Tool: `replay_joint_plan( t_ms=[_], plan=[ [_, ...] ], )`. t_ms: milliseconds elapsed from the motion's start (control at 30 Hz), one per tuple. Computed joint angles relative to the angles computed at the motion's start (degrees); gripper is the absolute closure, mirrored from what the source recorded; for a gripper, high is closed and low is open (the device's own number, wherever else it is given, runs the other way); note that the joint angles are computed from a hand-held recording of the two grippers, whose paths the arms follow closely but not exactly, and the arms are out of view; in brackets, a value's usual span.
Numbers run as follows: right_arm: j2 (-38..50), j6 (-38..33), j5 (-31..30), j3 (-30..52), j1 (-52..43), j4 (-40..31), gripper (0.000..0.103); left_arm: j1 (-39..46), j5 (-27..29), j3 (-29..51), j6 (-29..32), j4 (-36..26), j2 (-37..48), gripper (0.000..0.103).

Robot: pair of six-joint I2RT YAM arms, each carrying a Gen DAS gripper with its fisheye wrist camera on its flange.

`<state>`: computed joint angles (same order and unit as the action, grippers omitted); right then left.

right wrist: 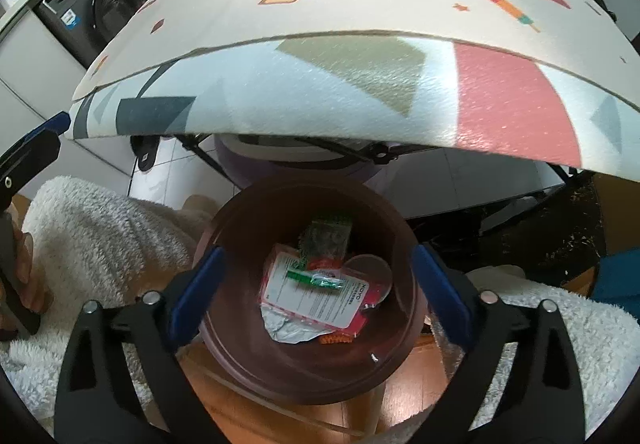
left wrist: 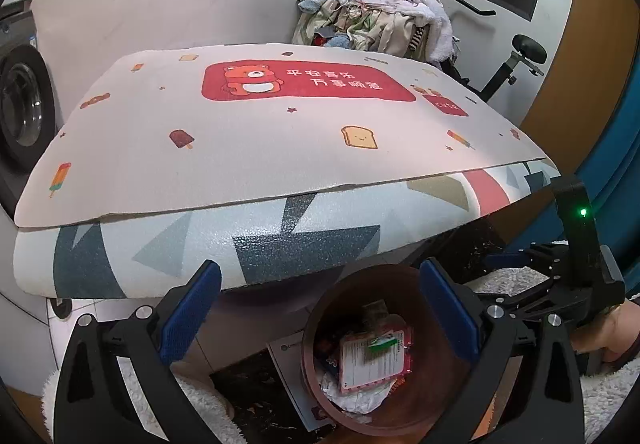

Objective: Collect trash

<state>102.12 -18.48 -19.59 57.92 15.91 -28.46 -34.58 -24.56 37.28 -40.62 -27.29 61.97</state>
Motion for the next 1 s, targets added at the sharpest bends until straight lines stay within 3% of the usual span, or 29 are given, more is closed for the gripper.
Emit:
replay_joint_plan(
  t_ms=[367,533,733,1000],
  plan=[
    [-1.5,0.8,0.1,-0.5,-0.5,1.2,0.007,-1.7,-3.2,1.2,-0.6,-1.5,0.7,0.006],
    [-4.3,1.3,1.0,0.8,-0.8,1.7,0.006,-2.6,-7.7,4.1,-1.6,-4.9,1.3,0.006],
    [-9.2,0.4,0.0,8.4,-1.5,-0.6,0.006,-1.2,-13.8,12.7,0.5,-10.5,1.5,0.006],
    [-13.3,1.9,-3.8,21.3,-3.3,-3.8,0.006,-3.9,-26.3,29.5,7.8,-17.2,3.1,0.006]
  ],
)
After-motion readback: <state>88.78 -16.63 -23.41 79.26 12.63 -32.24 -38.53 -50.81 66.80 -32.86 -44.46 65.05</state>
